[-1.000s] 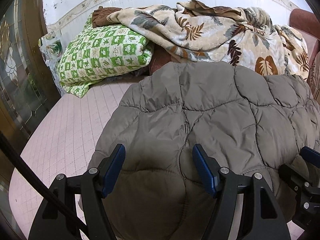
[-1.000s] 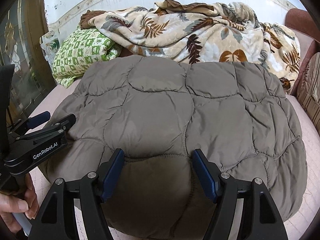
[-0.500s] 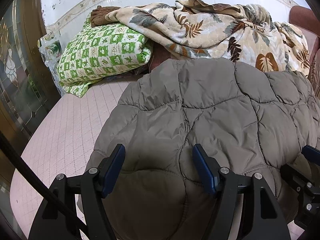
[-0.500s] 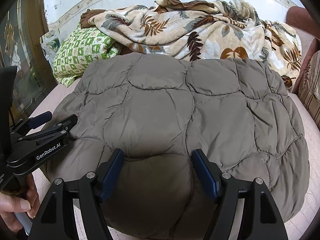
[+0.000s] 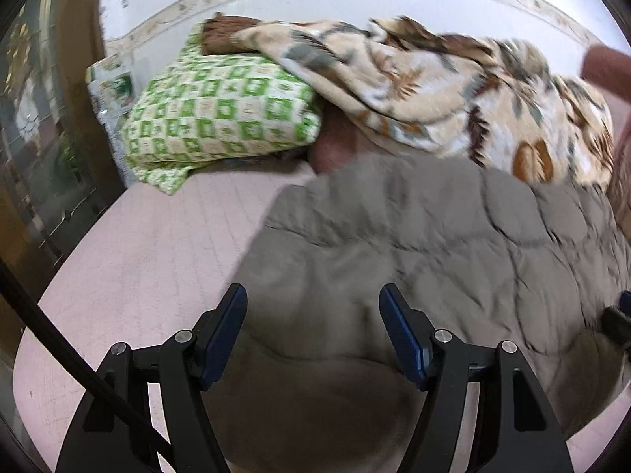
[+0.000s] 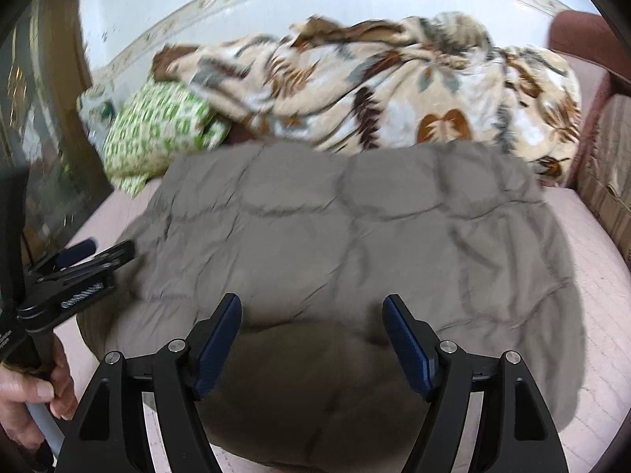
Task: Fold large clothes
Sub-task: 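Grasp the folded jacket edge with both grippers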
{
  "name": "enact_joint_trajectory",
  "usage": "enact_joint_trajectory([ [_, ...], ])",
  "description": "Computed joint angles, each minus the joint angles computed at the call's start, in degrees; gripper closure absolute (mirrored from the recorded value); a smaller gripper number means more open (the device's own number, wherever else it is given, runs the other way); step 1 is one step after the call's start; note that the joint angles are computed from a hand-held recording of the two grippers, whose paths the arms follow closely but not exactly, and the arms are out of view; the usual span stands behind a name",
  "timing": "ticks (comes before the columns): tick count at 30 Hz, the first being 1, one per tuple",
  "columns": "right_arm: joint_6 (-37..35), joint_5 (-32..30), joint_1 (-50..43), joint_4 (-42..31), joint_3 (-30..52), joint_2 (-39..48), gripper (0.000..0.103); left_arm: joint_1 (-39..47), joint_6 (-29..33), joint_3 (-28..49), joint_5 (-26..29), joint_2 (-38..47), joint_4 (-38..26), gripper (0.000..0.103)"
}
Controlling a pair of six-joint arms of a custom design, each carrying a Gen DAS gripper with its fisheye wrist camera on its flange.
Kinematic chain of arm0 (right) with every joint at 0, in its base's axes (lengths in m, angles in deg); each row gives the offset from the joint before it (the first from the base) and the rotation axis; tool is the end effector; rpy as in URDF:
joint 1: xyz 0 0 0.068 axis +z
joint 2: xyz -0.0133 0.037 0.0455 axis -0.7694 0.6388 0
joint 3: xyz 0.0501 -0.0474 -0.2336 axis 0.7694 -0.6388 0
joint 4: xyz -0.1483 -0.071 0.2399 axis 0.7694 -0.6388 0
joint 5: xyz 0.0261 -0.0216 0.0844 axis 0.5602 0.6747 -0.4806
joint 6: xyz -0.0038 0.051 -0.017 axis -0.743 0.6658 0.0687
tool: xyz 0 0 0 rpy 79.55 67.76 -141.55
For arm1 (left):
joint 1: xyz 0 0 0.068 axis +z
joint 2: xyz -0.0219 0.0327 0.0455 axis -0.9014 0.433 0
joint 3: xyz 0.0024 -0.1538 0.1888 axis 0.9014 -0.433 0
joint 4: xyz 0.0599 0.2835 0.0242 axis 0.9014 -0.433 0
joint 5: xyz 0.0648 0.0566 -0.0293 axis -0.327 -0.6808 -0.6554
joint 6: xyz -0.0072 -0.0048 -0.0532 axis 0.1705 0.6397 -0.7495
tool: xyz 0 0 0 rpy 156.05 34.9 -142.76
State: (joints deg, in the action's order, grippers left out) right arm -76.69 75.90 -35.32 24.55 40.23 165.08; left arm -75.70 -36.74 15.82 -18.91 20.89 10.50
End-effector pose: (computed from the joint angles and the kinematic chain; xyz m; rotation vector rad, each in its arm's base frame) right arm 0.3184 0.0913 0.2572 -0.2599 2.2547 0.3880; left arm 0.3148 -0.0473 0.2651 -0.2857 2.2373 0.2885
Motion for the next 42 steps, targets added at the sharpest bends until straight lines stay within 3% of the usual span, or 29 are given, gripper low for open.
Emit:
enact_joint_trajectory([
  [3,1.2,-2.2,-5.4,-1.1,0.4,-1.4,0.025,5.8,-0.9,0.2,5.1,-1.7,-2.1,0.034],
  [8,5.1,-9.6,-17.4,-4.3,1.0,-3.4,0.025,17.4,-2.6,1.6,19.7,-3.8,-8.5,0.034],
  [13,7.3,-18.9,-29.9,-8.1,-3.5,-9.7,0.023,29.7,-1.2,-4.4,32.8,-10.4,-14.3,0.034],
  [15,6.0,-19.8,-33.6,-10.1,-5.7,-11.8,0.019,33.2,-0.6,-6.0,36.3,-11.5,-16.7,0.034],
  [19,4.4,-26.6,-41.2,-16.3,-8.4,-11.3,0.019,41.4,1.8,-8.9,49.1,-12.4,-22.6,0.034],
  [22,4.6,-30.9,-44.8,-18.1,-9.9,-9.8,0.019,41.9,2.3,-10.2,50.4,-13.8,-23.0,0.034],
  [25,4.8,-31.3,-45.0,-18.0,-10.6,-8.6,0.017,40.3,2.1,-11.0,50.2,-14.2,-21.3,0.034],
  [32,9.4,-34.8,-44.6,-14.6,-11.5,-5.7,0.015,37.9,-1.7,-10.4,56.1,-11.5,-17.4,0.034],
  [42,16.6,-36.3,-40.5,-8.5,-13.6,-2.2,0.015,34.2,-4.0,-9.8,54.2,-7.3,-14.3,0.028],
])
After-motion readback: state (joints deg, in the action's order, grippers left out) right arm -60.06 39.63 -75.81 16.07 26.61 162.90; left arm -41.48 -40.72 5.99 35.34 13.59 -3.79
